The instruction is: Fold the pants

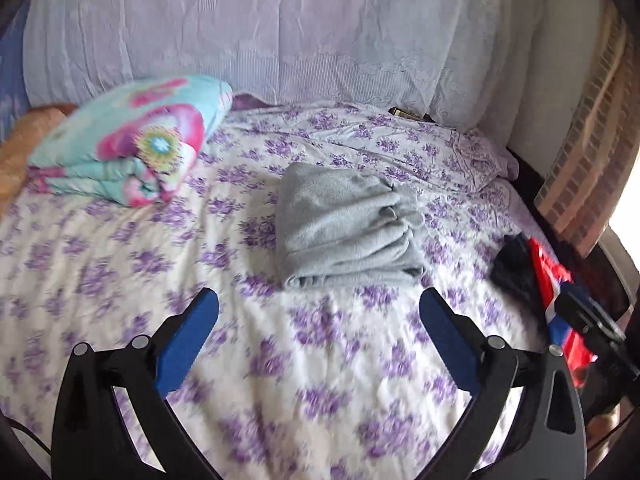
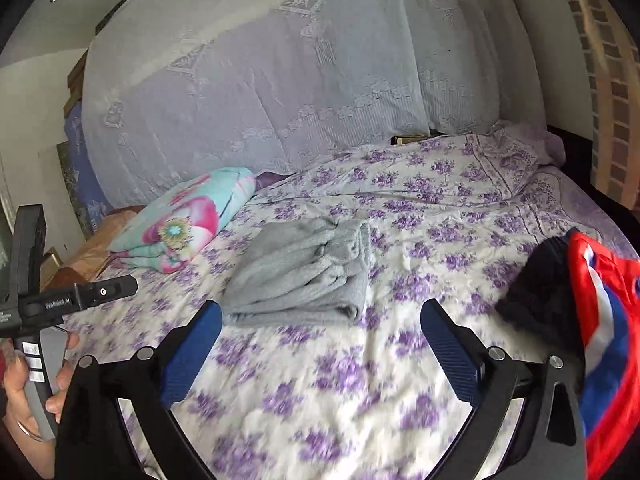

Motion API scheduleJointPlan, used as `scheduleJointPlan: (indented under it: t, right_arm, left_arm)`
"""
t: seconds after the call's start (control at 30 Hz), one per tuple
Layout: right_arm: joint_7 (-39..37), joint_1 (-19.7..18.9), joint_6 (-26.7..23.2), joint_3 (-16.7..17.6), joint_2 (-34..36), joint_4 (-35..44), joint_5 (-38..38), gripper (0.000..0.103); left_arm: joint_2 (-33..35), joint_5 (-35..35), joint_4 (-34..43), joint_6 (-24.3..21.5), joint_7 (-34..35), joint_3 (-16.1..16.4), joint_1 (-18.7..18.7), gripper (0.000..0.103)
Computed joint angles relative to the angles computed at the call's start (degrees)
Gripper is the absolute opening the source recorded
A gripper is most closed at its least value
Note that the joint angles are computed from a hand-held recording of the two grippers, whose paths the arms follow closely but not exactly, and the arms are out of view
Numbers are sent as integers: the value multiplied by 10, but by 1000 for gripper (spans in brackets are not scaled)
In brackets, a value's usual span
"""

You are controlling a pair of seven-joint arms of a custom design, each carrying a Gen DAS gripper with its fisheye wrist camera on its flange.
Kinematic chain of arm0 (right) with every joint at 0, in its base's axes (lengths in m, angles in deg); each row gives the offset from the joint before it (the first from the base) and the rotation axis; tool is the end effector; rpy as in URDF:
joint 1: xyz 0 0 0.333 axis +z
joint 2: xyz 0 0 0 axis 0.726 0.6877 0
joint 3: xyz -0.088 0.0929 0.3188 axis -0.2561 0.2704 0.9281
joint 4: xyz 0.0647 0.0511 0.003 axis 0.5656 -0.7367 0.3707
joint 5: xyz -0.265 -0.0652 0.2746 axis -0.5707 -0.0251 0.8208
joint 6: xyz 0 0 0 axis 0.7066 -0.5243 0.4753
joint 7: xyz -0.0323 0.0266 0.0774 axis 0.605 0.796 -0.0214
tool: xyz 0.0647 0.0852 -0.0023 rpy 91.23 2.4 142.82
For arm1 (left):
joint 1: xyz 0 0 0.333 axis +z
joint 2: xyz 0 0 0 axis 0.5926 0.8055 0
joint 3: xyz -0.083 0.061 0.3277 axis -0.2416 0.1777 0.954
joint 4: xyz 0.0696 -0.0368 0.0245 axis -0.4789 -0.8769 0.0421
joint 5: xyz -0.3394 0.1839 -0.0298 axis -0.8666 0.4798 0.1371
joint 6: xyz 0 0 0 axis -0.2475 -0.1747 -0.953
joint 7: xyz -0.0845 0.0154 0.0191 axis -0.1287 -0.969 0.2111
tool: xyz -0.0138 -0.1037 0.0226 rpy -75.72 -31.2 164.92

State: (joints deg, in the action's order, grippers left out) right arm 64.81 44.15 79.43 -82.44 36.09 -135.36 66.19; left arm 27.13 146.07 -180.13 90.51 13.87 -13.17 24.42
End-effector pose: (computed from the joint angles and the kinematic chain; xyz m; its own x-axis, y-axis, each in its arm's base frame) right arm 0.6397 -0.0207 0.4283 0.5041 -0.8334 -0.2264 -0.5600 -0.1159 -0.8204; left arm 0.5725 -0.2214 0.4497 0.2278 -0.9579 0.1749 -0.6004 -0.2796 -0.7493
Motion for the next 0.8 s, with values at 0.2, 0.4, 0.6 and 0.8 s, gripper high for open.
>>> scheduleJointPlan:
  t: [0.2, 0.4, 0.6, 0.8]
  right_arm:
    - [-16, -25, -111, -49, -146, -170, -42, 100]
    - [-137, -28, -266, -142, -325, -276, -40, 100]
    - [-180, -13, -141, -123, -367, -314, 7, 100]
    - [-218, 21, 2, -95, -281, -320, 73, 100]
  left_arm:
    - [-163, 110, -158, -72, -187, -71, -28, 98]
    - [-333, 100, -228, -200, -207, -173, -44, 98]
    - [-329, 47, -213, -257, -171, -219, -41, 98]
    - [-227, 38, -222, -220, -235, -197, -35, 98]
